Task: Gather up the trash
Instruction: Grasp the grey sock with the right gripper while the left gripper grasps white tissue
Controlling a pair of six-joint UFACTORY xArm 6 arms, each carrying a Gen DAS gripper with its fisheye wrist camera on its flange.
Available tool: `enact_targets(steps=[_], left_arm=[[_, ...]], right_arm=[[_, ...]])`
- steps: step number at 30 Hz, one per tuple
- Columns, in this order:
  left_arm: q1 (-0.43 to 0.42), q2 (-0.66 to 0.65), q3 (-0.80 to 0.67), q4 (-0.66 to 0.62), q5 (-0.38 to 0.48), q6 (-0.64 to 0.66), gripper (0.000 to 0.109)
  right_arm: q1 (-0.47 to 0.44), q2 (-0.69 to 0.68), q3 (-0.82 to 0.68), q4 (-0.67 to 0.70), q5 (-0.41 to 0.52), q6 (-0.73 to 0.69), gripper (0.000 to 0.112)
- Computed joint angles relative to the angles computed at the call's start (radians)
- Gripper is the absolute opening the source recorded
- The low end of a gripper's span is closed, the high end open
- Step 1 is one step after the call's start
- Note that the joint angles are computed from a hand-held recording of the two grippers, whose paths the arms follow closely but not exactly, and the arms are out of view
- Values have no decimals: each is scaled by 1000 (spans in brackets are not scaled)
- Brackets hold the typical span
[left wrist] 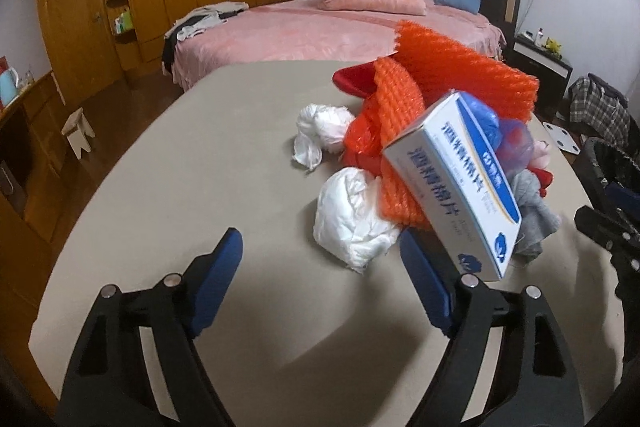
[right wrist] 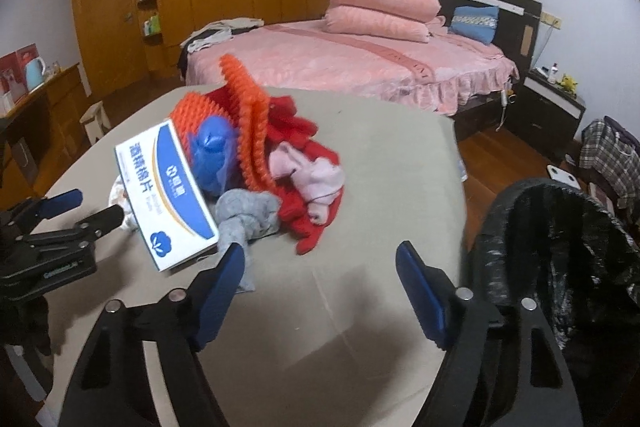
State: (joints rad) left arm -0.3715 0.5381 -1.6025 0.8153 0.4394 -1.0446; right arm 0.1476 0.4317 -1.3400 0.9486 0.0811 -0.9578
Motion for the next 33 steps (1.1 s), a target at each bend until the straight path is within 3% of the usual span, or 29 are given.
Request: enact_targets(steps=[9, 20, 25, 28, 31, 33], left_arm=[[2, 32, -40, -48, 13, 57, 79], [2, 27, -45, -33, 0, 54, 77], [1, 40, -65, -55, 9, 61, 74], [4, 37, -65, -59, 12, 66, 74], [7, 33, -59, -64, 8, 72, 74], [7, 35, -58, -71, 1, 72, 74]], right_arm=[[10, 52, -48, -82, 81, 49, 58], [-10, -2, -52, 47, 138, -39, 57], [2, 55, -119, -15, 161, 15, 55], [10, 101, -154, -124, 163, 99, 50], [16, 124, -147, -244, 130, 188, 36], [6, 125, -148, -243, 170, 186, 31]])
